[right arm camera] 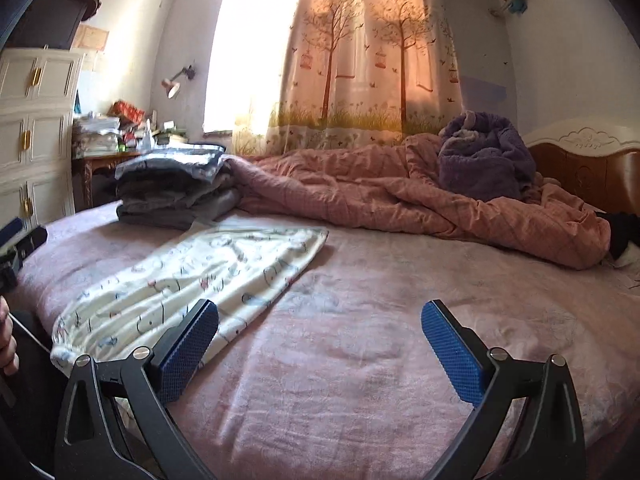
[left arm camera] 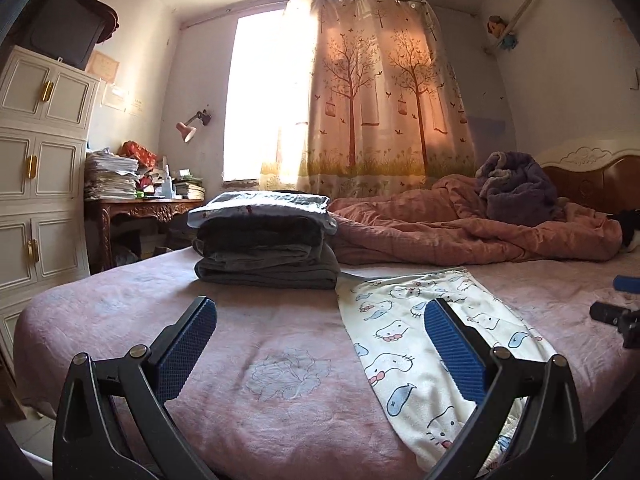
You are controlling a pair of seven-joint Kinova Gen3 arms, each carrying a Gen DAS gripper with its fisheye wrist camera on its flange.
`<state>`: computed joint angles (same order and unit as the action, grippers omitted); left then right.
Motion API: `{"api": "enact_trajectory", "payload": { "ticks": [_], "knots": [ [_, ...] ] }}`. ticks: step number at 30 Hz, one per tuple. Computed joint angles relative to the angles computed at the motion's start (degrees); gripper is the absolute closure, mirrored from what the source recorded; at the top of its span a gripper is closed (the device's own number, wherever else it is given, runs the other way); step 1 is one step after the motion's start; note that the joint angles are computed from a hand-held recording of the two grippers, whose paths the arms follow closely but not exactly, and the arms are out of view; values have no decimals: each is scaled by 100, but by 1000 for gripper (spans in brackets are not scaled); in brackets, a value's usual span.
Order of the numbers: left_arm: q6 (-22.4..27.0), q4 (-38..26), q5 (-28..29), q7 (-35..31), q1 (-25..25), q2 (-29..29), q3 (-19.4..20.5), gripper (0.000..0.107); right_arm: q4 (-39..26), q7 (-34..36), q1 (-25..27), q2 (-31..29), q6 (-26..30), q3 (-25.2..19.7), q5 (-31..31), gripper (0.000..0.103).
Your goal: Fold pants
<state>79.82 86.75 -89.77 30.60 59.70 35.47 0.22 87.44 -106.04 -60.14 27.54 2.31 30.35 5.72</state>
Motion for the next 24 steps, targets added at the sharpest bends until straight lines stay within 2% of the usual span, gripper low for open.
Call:
{"api": "enact_trajectory", "payload": {
  "ticks": [1, 4, 8, 10, 12, 14, 17, 19, 22, 24],
  "knots": [
    [-88, 72, 32, 17, -43, -42, 26, 5, -53, 151, 154, 3, 158, -265, -9, 11],
    [-34, 98, 198, -81, -87, -24, 39, 5, -132, 277, 490, 36, 502, -875, 192, 11],
    [-101, 151, 474, -380, -194, -17, 96, 5, -142, -69, 231, 183, 731, -730, 718, 11],
    [-176, 196, 665, -620, -253, 17, 125, 5, -207, -395, -5, 320, 890, -505, 834, 11],
    [-82, 183, 850, -684, -229, 96, 82, 5, -147, -651, -247, 366, 785, -266, 1036, 11],
    [-192, 386, 808, -582, -210, 46, 68, 5, -135, -716, -208, 338, 738, -363, 1241, 13],
    [-225, 457, 613, -889, -241, 186, 173, 5, -126, -682, 337, 227, 677, -1019, 1213, 12],
    [-449, 557, 503, -834, -359, 229, 283, 5, -133, -620, 491, 225, 587, -1206, 1247, 12],
    [-830, 822, 333, -200, -232, 142, 63, 5, -166, -236, 949, 203, 493, -1824, 1191, 13],
    [-785, 1050, -28, 195, -126, 230, -10, 9, -133, -85, 1141, 204, 374, -2042, 1109, 12]
  ]
}}
